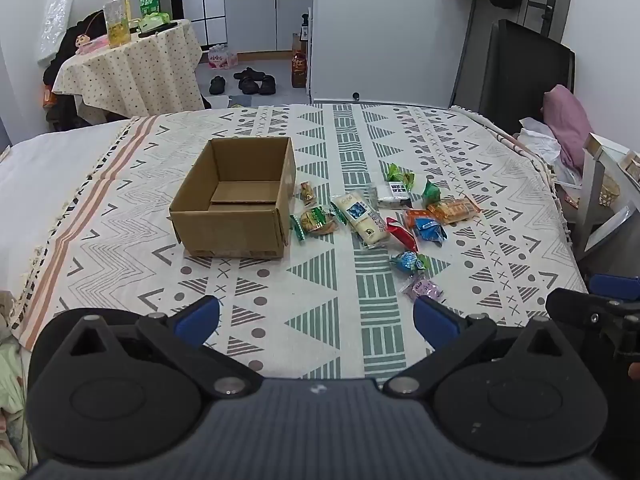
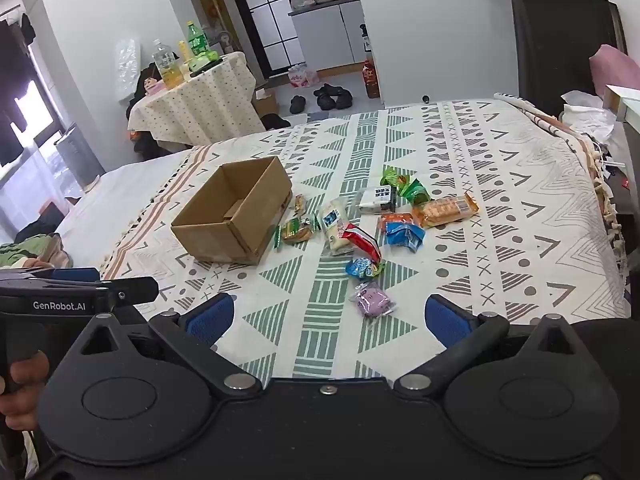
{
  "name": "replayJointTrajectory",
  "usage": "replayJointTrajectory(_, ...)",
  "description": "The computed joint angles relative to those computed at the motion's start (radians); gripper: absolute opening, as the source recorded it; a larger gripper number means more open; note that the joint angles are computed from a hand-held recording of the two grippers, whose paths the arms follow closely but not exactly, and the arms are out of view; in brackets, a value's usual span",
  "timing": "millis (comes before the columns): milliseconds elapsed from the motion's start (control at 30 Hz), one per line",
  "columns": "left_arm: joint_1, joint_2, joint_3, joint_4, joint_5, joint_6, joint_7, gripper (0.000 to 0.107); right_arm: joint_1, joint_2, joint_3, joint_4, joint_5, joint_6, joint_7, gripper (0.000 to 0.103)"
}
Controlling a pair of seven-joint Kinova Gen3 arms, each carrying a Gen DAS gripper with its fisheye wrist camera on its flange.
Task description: Organize snacks
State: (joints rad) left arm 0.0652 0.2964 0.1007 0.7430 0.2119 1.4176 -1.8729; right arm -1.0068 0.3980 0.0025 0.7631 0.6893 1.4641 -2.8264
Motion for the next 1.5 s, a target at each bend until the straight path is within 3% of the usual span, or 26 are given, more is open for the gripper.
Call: replayJointTrajectory(1500,-0.017,0.022,0.005,-0.066,0.027,0.044,0.022,0.103,-0.020,0.017,0.015,-0.059,0.015,0.031,0.045,0.103)
